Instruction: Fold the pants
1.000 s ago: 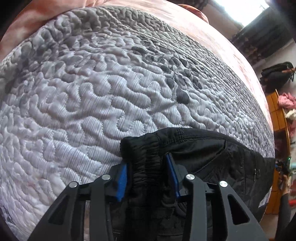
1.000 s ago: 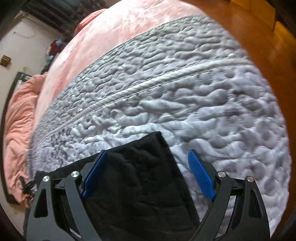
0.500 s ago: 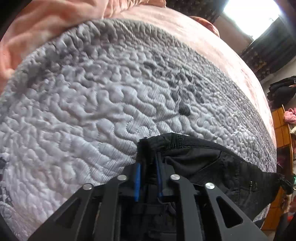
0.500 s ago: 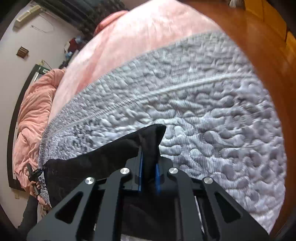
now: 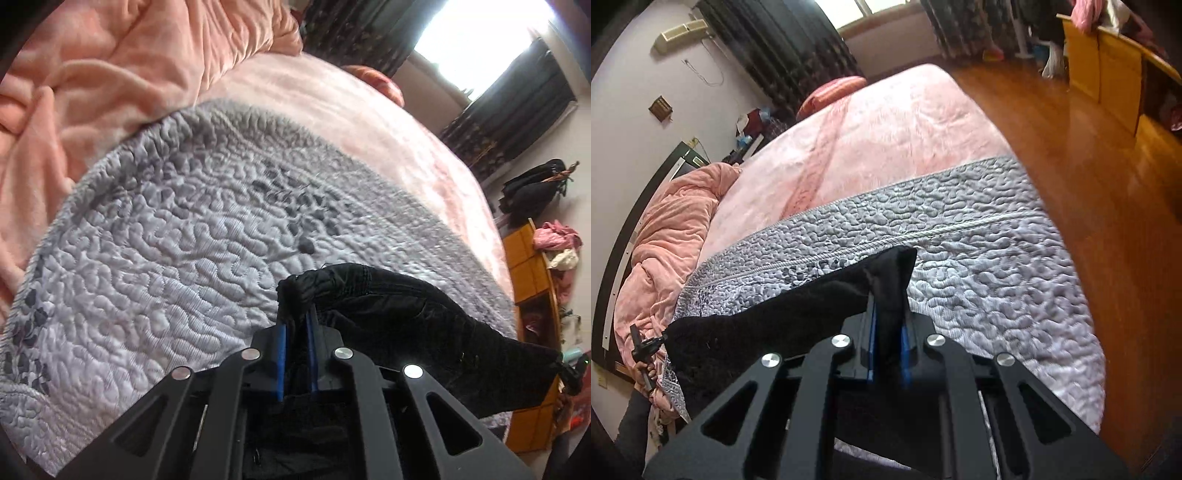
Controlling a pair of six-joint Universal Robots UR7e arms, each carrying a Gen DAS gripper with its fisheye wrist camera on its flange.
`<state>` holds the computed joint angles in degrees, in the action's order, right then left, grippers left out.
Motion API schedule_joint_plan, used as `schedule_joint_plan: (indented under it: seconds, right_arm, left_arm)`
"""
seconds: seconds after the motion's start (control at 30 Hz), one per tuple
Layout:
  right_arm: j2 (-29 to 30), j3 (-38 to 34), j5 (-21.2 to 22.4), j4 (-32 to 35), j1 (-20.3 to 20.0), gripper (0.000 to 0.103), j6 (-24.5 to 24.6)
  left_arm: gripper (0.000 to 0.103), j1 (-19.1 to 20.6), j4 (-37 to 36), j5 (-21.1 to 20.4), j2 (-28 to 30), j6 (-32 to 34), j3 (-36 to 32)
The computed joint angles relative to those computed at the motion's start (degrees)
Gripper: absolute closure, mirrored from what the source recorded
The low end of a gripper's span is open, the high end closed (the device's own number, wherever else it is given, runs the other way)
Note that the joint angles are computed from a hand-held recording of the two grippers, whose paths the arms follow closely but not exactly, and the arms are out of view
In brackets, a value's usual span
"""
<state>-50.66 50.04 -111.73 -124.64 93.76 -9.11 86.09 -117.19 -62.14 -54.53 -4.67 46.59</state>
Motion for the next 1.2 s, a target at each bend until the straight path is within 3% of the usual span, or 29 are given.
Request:
schedule_joint_plan:
  seconds: [0.5,0.87,1.2]
  right_arm:
    - [-19.09,33.91,-2.99,-23.51,0.48,0.094,-2.25]
    - [-27.14,48.66,-4.67,-34.17,0.39,0.094,-3.67]
    - [-31.81,57.78,-7.35,-41.60,1.25,0.093,-4.93]
  left_arm:
    - [0.094,-2.15,-8.58,-3.90,-15.49,-0.50,20.48]
    - [0.094,-2.27,-11.20,-4.18,-23.87,-1.31,31.37]
    - [0.093,0.07,-12.56,-6.14,-29.70,-2.73,39.60]
